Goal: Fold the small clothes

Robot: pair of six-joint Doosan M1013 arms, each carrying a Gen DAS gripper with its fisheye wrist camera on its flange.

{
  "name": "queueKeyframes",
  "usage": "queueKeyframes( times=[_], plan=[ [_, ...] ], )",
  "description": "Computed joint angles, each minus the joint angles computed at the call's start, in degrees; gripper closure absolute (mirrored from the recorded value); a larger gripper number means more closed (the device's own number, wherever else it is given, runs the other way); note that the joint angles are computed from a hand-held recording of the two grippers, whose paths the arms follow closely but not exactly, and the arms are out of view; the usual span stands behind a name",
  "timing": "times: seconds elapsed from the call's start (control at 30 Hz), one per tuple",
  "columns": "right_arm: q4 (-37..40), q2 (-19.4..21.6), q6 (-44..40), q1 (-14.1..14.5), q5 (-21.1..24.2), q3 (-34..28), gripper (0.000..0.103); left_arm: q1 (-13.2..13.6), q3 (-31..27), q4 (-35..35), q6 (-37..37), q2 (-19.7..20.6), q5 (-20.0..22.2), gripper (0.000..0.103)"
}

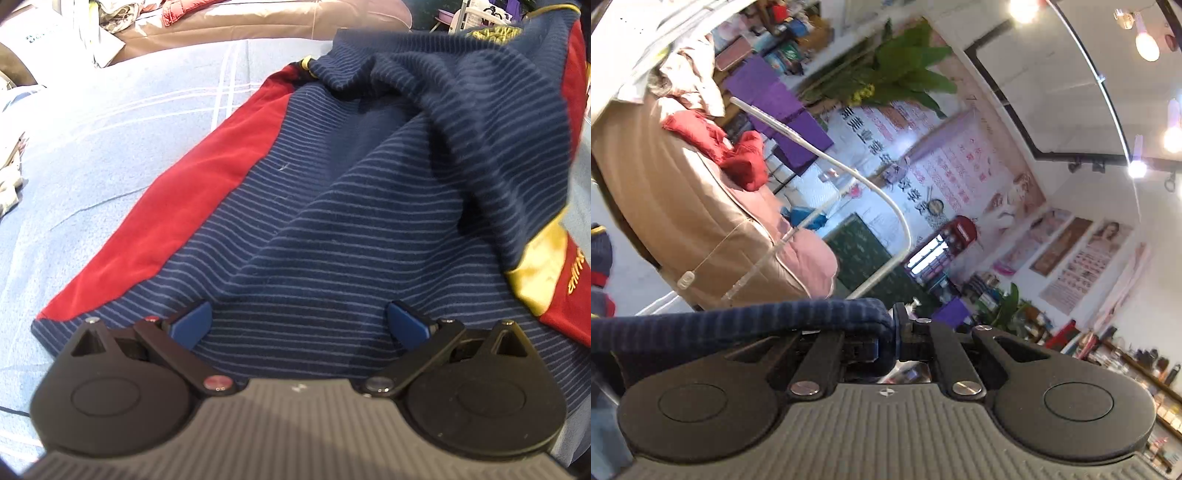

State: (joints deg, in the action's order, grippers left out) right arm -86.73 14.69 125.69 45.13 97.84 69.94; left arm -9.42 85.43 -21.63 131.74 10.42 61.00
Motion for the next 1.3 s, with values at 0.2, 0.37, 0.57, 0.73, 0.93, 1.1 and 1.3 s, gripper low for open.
queueKeyframes(
  times=[0.2, 0.37, 0.57, 0.73, 0.93, 1.1, 1.3],
  plan=[
    [28.4, -2.75, 12.38, -0.1, -10.22, 0.62, 0.011, -0.04, -0.02, -0.09, 0.26, 0.02, -0.02, 0.0],
    [32.25, -2.71, 19.39, 3.55, -3.43, 4.73, 0.01, 0.08, 0.15, -0.5, 0.86, -0.02, -0.19, 0.0],
    [39.5, -9.38, 53.07, 7.82, -11.94, 12.35, 0.006, 0.26, -1.85, -0.56, 0.62, 0.98, 3.15, 0.0],
    [35.15, -9.61, 57.43, 6.35, -24.62, 13.46, 0.005, 1.33, -4.67, -3.56, -1.96, 2.31, 6.98, 0.0],
    [38.17, -5.69, 47.23, -5.37, -39.56, 8.7, 0.0, 1.7, -3.48, -2.24, 0.21, 0.52, 1.67, 0.0],
    [53.19, 3.14, 28.42, -12.78, -39.25, -1.42, 0.0, 3.05, -4.16, 1.53, -0.92, 0.6, 2.1, 0.0],
    [54.1, 11.87, 20.19, -12.25, -26.53, -10.43, 0.089, 5.84, -5.37, 4.91, -2.9, 1.2, -0.25, 0.0]
  ],
)
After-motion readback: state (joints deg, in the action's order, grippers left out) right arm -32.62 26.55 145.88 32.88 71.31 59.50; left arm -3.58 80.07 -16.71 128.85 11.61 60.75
